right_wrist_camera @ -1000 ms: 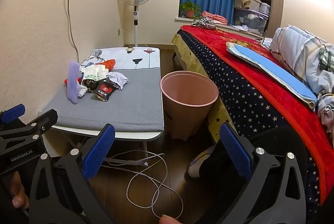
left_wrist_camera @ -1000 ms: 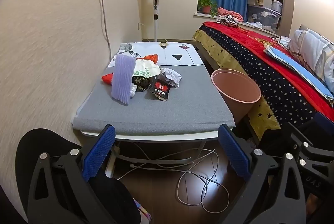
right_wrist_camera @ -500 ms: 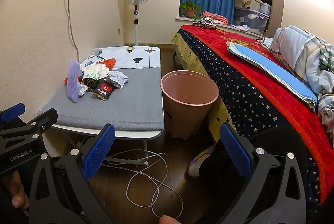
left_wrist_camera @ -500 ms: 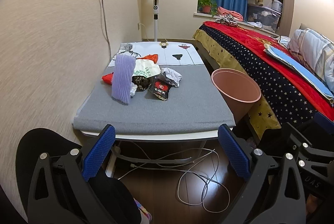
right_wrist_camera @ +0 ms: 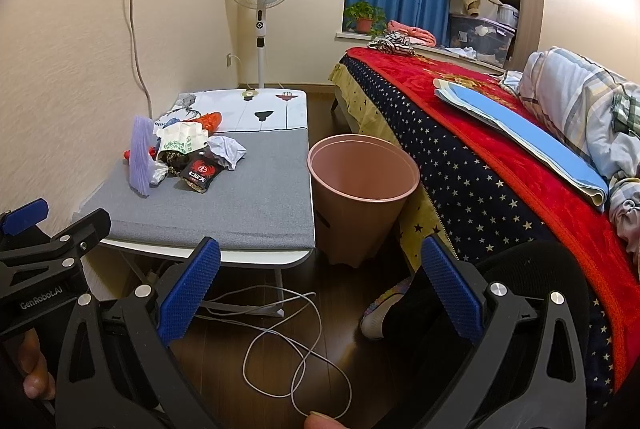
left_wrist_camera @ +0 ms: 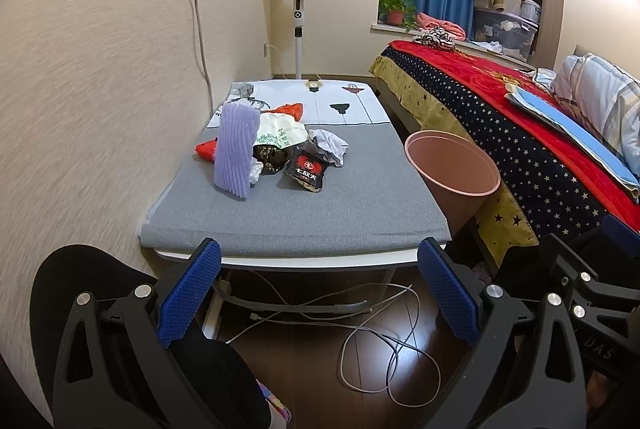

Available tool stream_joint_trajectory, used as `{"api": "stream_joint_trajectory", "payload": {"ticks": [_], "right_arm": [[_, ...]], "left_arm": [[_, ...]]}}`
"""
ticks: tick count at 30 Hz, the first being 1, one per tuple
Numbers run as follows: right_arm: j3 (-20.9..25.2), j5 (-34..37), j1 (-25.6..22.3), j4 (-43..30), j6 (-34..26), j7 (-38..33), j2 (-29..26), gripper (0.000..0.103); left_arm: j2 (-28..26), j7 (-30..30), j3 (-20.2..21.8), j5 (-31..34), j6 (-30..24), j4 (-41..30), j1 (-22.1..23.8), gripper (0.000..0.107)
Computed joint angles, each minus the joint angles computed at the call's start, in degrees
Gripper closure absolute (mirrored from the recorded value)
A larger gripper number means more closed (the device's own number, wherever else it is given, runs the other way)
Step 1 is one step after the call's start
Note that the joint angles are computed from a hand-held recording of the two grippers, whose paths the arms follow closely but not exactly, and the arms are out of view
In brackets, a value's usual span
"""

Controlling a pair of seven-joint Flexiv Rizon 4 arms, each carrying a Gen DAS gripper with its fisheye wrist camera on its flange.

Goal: Collect trash

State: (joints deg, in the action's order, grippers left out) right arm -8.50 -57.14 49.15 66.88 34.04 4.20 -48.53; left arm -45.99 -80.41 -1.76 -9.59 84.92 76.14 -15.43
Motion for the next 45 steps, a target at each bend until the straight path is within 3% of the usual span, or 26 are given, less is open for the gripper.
{"api": "stream_joint_trajectory", "payload": {"ticks": [45], "right_arm": [[0.2, 0.5, 0.0, -0.2, -0.3, -0.2, 0.1, 0.005]], "left_arm": [[0.3, -0.1, 0.2, 0.2, 0.8, 0.9, -0.2, 0.011]]}}
